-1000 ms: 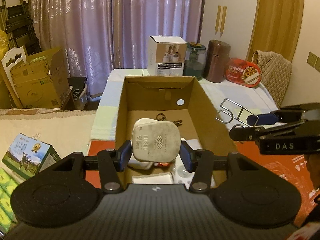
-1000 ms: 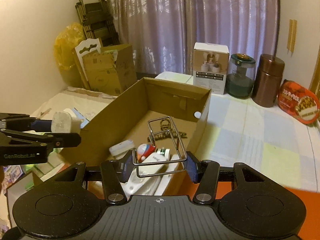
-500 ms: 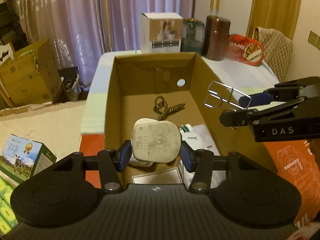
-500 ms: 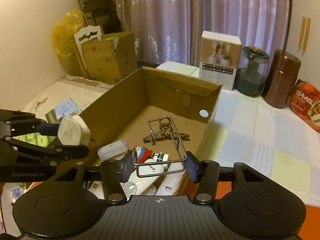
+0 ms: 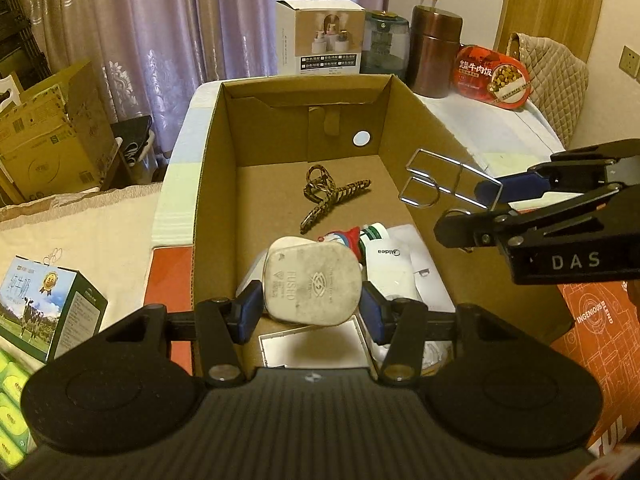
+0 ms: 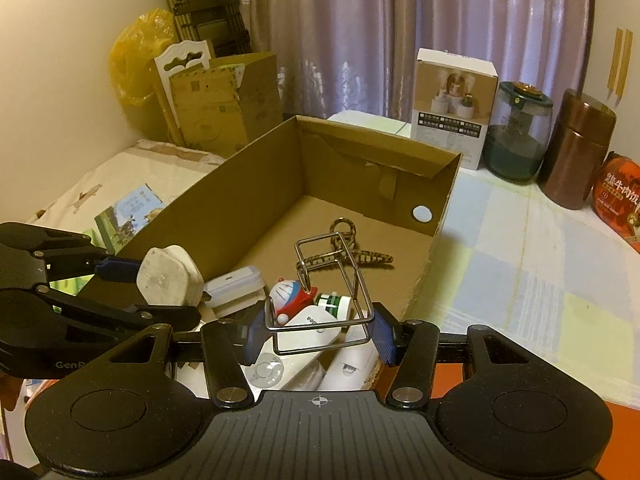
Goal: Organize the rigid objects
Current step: 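Lower the wire rack into the box while the left tool holds the plug above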
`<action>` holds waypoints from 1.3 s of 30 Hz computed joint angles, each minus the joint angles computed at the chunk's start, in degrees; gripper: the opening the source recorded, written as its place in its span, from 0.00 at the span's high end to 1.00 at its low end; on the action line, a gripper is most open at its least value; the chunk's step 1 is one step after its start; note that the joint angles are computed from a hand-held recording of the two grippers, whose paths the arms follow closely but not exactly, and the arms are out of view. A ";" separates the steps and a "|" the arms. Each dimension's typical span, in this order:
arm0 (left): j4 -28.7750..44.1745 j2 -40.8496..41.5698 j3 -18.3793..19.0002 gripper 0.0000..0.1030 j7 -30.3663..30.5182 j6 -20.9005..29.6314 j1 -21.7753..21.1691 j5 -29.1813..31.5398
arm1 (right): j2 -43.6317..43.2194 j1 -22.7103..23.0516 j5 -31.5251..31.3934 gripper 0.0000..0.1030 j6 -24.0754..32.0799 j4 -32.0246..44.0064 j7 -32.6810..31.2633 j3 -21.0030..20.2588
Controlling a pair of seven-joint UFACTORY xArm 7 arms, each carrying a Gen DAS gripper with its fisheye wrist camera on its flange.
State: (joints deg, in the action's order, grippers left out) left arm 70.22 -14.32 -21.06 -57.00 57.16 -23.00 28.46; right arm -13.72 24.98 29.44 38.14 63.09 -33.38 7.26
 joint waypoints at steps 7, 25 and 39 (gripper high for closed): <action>0.14 0.47 0.16 0.55 0.49 -0.17 -0.30 -0.48 | -0.10 -0.03 0.06 0.51 0.07 -0.16 0.37 0.08; -0.28 -1.13 -0.21 0.54 -0.70 1.45 0.07 0.55 | -0.83 0.42 0.43 0.51 -0.26 -1.45 0.62 0.04; -0.32 -1.86 -1.02 0.54 -0.40 1.79 0.47 0.10 | -1.34 1.00 1.07 0.51 -0.31 -2.17 0.33 -0.02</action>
State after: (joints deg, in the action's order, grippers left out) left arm 69.90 -16.18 -22.08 -57.40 58.96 -22.53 28.57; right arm -15.05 25.98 30.51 37.83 60.92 -33.05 7.24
